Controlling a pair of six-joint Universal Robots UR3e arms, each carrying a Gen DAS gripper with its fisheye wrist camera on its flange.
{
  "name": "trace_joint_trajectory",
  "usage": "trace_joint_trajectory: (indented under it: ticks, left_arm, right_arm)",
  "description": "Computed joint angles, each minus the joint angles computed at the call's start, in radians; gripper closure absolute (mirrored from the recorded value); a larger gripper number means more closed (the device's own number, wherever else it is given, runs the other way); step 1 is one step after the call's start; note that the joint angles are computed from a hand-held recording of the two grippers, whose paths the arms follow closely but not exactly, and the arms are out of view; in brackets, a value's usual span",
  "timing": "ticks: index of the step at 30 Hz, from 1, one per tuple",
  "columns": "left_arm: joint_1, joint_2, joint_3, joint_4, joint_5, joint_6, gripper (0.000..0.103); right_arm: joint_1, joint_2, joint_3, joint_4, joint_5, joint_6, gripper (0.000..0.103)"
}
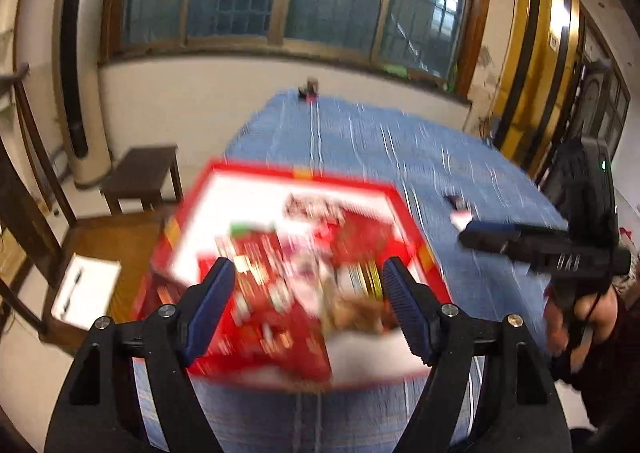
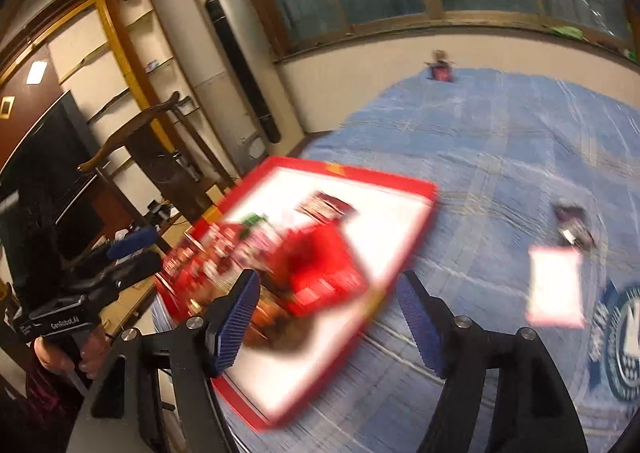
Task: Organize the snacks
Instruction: 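Open both grippers to drop the packets into the red box, then grasp the white-and-pink packet with the right gripper while the left moves to the dark purple packet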
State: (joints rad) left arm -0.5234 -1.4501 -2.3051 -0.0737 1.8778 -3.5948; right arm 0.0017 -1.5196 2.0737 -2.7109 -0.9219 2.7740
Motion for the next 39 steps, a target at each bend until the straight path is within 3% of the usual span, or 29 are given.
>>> trace_joint_trajectory:
  ticks: [6, 12, 19, 24, 29, 32, 35, 39]
  left_arm:
    - [-0.127, -0.096, 0.082, -0.021, 0.027, -0.055, 0.027]
    - [-0.261, -0.271, 0.333, -0.072, 0.055, 0.006, 0.024]
    - [-0.320, -0.439, 0.522, -0.137, -0.016, 0.021, 0.021]
    - [-0.312, -0.454, 0.548, -0.144, -0.068, 0.020, 0.021]
    - [-0.305, -0.433, 0.529, -0.134, -0.088, 0.030, 0.021]
    - [-0.288, -0.431, 0.509, -0.115, -0.107, 0.032, 0.021]
    - [-0.278, -0.426, 0.497, -0.106, -0.119, 0.024, 0.021]
    - [-0.284, -0.427, 0.500, -0.100, -0.121, 0.021, 0.021]
  right_arm:
    - [-0.210, -0.123, 0.130, 0.145, 0.001, -0.179, 0.030]
    - [-0.384, -0.148, 0.087, 0.271, 0.009, -0.277, 0.030]
    - [-0.296, 0.136, -0.246, 0.234, -0.132, -0.158, 0.030]
    - [-0.171, 0.426, -0.581, 0.188, -0.228, 0.003, 0.030]
    - [-0.102, 0.662, -0.891, 0.301, -0.335, 0.127, 0.034]
    - [-0.077, 0.659, -0.858, 0.236, -0.402, 0.102, 0.041]
    - [-0.053, 0.604, -0.773, 0.222, -0.458, 0.030, 0.041]
    - [-0.069, 0.433, -0.518, 0.190, -0.446, -0.116, 0.043]
